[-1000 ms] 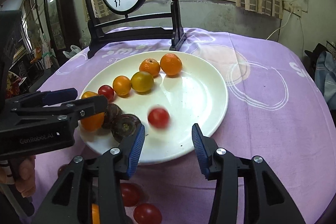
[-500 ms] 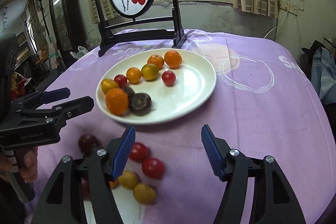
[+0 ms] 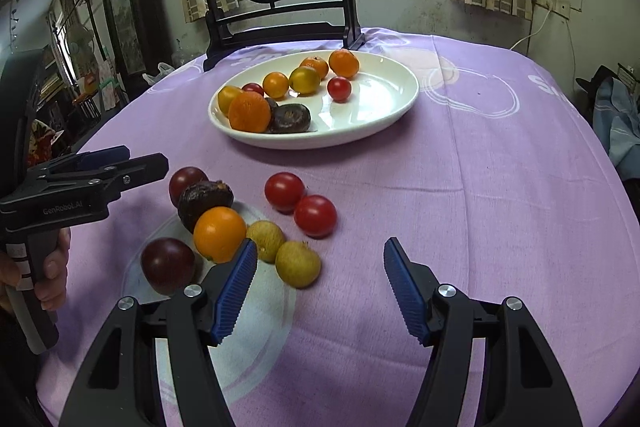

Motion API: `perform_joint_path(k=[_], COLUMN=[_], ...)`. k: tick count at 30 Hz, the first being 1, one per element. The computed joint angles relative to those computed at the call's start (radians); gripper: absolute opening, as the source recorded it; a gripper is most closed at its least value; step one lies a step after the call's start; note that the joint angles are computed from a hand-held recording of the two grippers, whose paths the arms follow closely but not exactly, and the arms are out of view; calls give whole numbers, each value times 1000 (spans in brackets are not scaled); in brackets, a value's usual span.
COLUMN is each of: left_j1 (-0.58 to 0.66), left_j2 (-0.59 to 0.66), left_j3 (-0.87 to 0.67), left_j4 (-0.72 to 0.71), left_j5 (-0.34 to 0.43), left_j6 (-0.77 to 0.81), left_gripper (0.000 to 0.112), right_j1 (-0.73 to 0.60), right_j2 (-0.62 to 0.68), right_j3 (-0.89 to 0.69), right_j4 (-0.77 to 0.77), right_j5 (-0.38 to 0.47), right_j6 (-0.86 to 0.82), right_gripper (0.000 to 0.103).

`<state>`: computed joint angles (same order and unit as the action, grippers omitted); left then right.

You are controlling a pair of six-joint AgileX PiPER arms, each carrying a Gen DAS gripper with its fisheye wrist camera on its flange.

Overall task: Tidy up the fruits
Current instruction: 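Grasp a small yellow fruit with the right tool while the left grasps a dark red tomato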

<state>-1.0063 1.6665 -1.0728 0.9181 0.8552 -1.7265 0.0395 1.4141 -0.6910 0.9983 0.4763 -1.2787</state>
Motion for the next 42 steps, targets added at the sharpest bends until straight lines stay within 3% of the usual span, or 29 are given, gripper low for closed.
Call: perform_joint_path(k=[16,30,32,34,36,42], left_j1=[0,26,26,26,25,36], left_j2=[8,6,3,1,-2,-10], left_j3=[26,38,40,40,42,47], left_j4=[-1,-45,-46,-45,-46,-72], left_j5=[-25,-61,-67,-68,-68,-54], left_j6=[6,29,30,31,32,48], left_gripper=[88,90,90,90,90,91], right_j1=[39,154,175,187,193,136], right_j2=[13,62,75,82,81,57], right_j3=[25,3,-14,-28,-31,-14], right_j4=[-79,-345,-373,-384,-384,-249], right_j5=[-64,-153,-156,-158,-170,-115], right_j6=[65,326,351,363,366,227], right_gripper=[67,67,59,38,28,27])
